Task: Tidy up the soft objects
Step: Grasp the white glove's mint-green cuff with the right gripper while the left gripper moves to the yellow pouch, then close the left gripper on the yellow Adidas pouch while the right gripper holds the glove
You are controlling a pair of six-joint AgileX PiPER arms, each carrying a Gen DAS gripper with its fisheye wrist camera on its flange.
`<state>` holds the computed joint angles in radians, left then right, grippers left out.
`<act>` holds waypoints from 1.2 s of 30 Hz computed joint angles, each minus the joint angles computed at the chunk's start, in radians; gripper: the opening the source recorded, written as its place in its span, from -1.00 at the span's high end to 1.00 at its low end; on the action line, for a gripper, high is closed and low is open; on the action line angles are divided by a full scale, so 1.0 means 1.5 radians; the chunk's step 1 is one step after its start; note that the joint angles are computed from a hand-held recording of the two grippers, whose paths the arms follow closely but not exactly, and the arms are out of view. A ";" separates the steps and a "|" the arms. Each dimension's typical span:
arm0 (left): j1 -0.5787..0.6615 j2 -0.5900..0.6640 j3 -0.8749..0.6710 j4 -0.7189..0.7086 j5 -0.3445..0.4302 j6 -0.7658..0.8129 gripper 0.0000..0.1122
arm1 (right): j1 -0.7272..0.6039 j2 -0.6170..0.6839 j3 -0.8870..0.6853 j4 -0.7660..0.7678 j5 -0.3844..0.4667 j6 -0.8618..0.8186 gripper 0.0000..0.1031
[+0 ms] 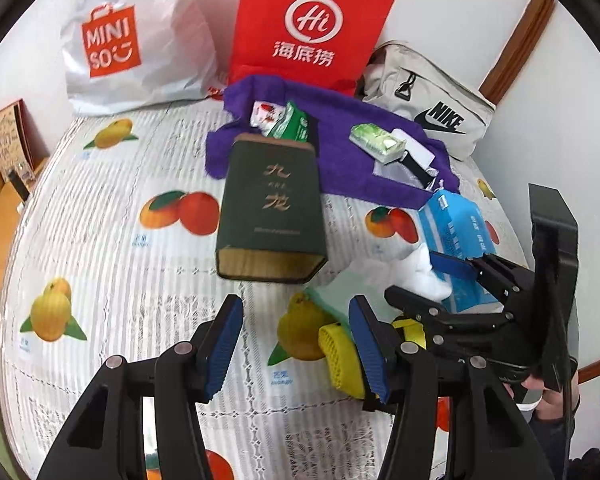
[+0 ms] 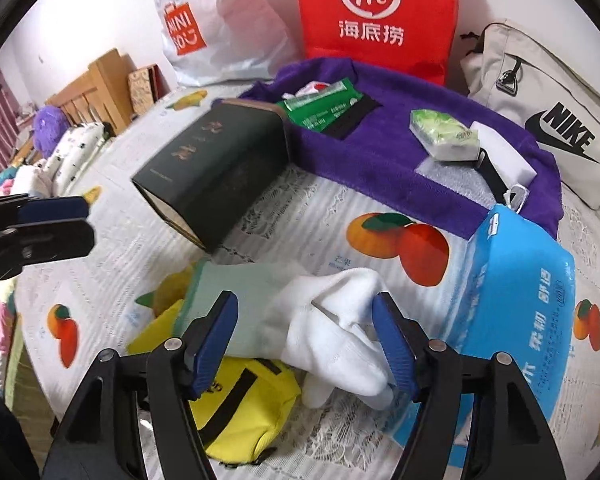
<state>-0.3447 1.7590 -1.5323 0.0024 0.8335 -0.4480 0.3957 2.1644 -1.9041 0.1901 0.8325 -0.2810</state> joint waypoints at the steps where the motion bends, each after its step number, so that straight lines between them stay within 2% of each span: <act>1: 0.004 -0.002 0.010 -0.004 -0.008 0.007 0.06 | 0.003 0.006 -0.006 -0.007 0.003 0.004 -0.34; 4: 0.017 0.002 0.020 -0.029 -0.021 0.034 0.06 | 0.013 0.030 -0.029 -0.030 0.020 0.020 -0.34; 6: 0.024 0.006 0.025 -0.035 -0.026 0.038 0.06 | 0.031 0.033 -0.020 -0.084 -0.001 0.039 -0.25; 8: 0.029 0.006 0.034 -0.043 -0.035 0.048 0.06 | 0.024 0.050 -0.041 -0.044 0.021 0.011 0.30; 9: 0.031 0.005 0.037 -0.049 -0.038 0.053 0.06 | 0.017 0.047 -0.033 -0.018 0.010 0.003 0.33; 10: 0.034 0.005 0.041 -0.054 -0.041 0.057 0.06 | 0.013 0.049 -0.039 -0.009 0.017 0.000 0.55; 11: 0.035 0.005 0.045 -0.055 -0.041 0.057 0.06 | 0.010 0.050 -0.044 -0.004 0.021 -0.003 0.61; 13: 0.036 0.003 0.054 -0.059 -0.045 0.058 0.06 | -0.002 0.042 -0.043 0.028 0.023 -0.024 0.65; 17: 0.031 0.000 0.070 -0.062 -0.049 0.058 0.04 | -0.013 -0.003 0.006 0.051 -0.014 -0.044 0.66; 24: -0.004 -0.009 0.091 -0.080 -0.068 0.055 -0.15 | -0.033 -0.079 0.078 0.077 -0.065 -0.073 0.66; 30: -0.050 0.006 0.089 -0.069 -0.075 0.025 -0.15 | -0.057 -0.161 0.177 0.115 -0.113 -0.115 0.66; 36: -0.056 0.026 0.110 -0.132 -0.115 0.053 -0.12 | -0.084 -0.219 0.261 0.148 -0.142 -0.156 0.66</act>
<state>-0.4281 1.7985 -1.3671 -0.1962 0.6617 -0.3689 0.2697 1.8362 -1.5119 0.4125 0.6190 -0.5153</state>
